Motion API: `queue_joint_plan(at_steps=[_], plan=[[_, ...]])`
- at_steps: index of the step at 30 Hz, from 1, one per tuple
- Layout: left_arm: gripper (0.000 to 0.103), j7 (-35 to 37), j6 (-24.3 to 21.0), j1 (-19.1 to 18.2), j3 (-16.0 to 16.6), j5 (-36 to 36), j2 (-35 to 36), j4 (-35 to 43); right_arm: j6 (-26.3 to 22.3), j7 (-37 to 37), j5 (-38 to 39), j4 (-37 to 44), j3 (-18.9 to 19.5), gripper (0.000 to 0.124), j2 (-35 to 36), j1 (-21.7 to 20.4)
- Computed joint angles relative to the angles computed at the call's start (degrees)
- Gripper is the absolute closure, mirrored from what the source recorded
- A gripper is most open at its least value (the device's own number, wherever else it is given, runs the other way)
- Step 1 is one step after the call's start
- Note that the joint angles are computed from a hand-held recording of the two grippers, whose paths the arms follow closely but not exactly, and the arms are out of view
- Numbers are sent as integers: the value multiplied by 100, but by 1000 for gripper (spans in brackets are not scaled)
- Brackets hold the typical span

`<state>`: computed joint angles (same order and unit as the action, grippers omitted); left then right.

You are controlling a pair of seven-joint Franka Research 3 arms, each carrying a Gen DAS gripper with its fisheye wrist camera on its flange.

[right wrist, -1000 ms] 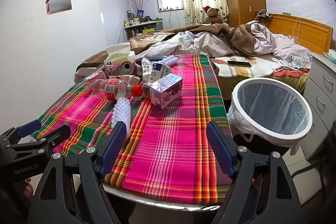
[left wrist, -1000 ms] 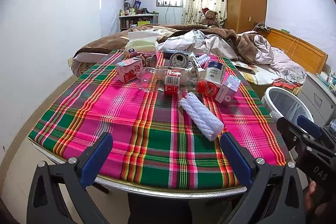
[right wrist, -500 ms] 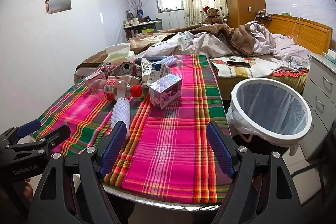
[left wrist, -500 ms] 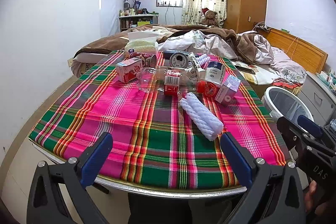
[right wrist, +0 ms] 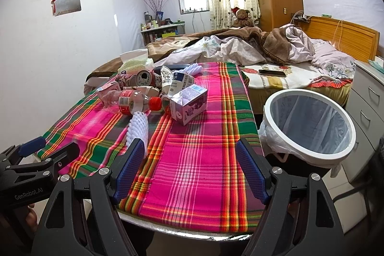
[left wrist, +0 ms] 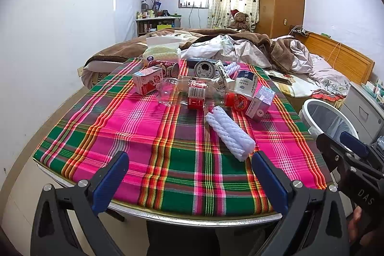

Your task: Collect trash

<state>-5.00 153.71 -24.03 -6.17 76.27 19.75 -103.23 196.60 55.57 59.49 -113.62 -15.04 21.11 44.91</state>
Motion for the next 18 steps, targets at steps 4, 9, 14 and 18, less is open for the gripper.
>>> queue_joint_plan(at_steps=[4,9,14,18], plan=[[0,6,-2,1,-1,-1,-7,-6,6,-13,20,4,-3,44,1,7],[0,-20,3,-1,-1,18,-10,-10,-16,-57,76,12,-49,44,-1,50],[0,-34,6,-1,-2,38,-13,-11,-5,-53,49,1,-12,44,-8,12],[0,-31,4,0,-5,37,-12,-11,-51,-91,135,24,-160,44,7,147]])
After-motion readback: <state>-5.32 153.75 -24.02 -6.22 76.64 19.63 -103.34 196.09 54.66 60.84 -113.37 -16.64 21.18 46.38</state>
